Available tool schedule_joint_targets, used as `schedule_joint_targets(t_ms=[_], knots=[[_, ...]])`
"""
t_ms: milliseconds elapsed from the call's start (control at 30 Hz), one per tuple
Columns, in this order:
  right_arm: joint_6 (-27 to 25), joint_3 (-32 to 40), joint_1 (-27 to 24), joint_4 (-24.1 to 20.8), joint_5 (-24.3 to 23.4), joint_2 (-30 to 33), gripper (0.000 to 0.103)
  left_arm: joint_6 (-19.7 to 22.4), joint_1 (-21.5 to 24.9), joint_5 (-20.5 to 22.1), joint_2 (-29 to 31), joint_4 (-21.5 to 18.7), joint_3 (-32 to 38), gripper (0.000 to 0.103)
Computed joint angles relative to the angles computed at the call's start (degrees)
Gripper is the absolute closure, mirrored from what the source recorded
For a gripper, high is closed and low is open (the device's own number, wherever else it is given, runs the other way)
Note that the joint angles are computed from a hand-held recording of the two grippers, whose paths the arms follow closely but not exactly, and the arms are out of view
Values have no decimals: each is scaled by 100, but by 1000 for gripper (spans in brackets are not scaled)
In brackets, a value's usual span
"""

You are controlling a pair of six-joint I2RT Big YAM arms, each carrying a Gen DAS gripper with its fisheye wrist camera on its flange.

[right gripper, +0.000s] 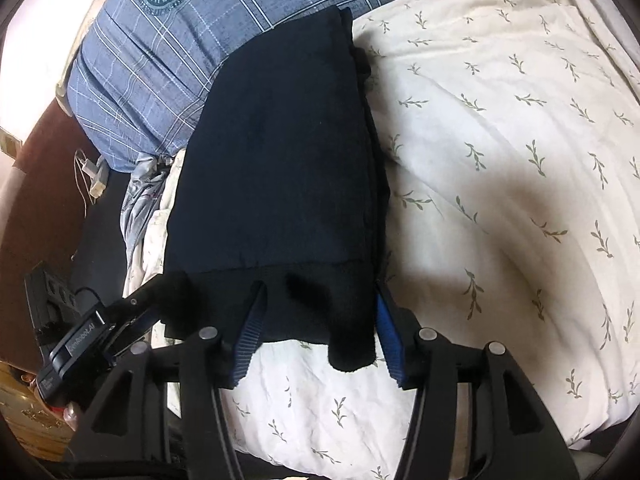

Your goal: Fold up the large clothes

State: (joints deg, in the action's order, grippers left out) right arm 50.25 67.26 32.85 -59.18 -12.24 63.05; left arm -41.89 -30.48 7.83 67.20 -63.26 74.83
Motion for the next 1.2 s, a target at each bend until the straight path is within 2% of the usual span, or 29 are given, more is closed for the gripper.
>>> schedule_joint_targets(t_ms=[700,967,1200], knots=[[37,158,112,-129,156,80,48,-37,29,4,-119,-65,-7,32],[-176,171,46,-46,73,113,46,-82,-69,-66,-13,-54,50,32],[-114,219,-62,-62,158,107,46,-148,-44,-21,65,-22,39,32]])
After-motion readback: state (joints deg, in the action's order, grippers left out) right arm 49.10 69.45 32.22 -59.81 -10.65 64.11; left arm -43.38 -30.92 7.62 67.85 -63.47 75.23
